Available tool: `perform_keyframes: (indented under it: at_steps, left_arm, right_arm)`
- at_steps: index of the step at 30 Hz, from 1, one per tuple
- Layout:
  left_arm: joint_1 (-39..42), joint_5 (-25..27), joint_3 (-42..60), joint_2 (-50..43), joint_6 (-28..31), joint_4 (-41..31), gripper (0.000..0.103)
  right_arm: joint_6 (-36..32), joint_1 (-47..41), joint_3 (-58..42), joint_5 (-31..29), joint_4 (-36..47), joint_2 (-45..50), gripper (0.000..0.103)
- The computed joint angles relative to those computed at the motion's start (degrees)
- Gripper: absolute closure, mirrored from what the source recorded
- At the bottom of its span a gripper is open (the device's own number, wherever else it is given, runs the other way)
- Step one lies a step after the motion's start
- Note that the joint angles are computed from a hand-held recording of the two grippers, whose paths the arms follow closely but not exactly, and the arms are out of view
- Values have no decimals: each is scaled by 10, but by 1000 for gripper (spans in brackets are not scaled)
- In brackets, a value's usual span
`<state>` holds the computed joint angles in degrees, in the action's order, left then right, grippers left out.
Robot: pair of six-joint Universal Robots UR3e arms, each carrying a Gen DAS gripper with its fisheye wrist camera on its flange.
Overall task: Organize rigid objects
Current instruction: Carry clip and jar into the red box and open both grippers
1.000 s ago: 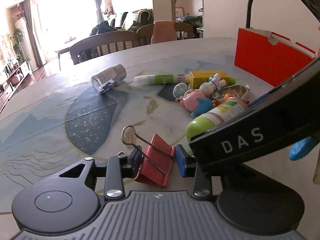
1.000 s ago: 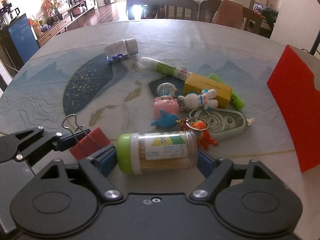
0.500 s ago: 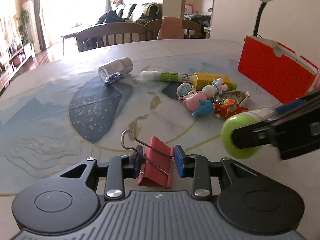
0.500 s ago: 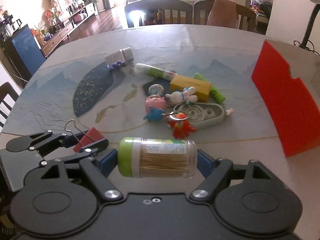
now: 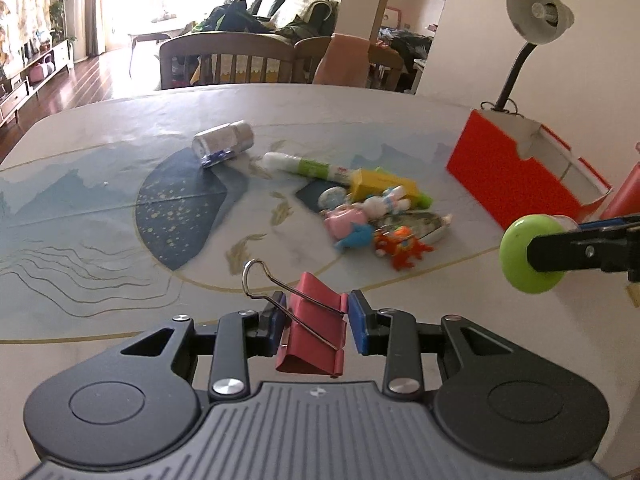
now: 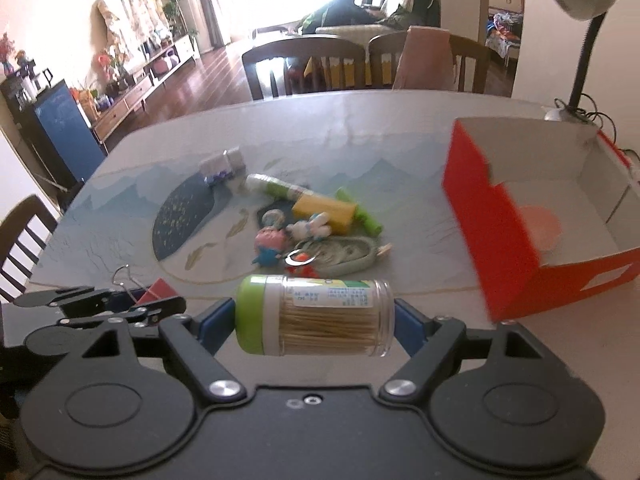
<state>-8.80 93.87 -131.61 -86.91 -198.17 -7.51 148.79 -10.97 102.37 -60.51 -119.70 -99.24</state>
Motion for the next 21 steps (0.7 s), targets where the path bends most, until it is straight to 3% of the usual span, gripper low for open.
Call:
perform_keyframes:
  at_steps: [12, 21]
  left_arm:
    - [-127, 90, 255, -93, -80, -159, 70]
    - [-183, 121, 539, -271, -84, -260, 70]
  right_arm:
    - [-136, -151, -162, 87, 141, 82, 21]
    - [-170, -201, -298, 97, 132, 218, 21]
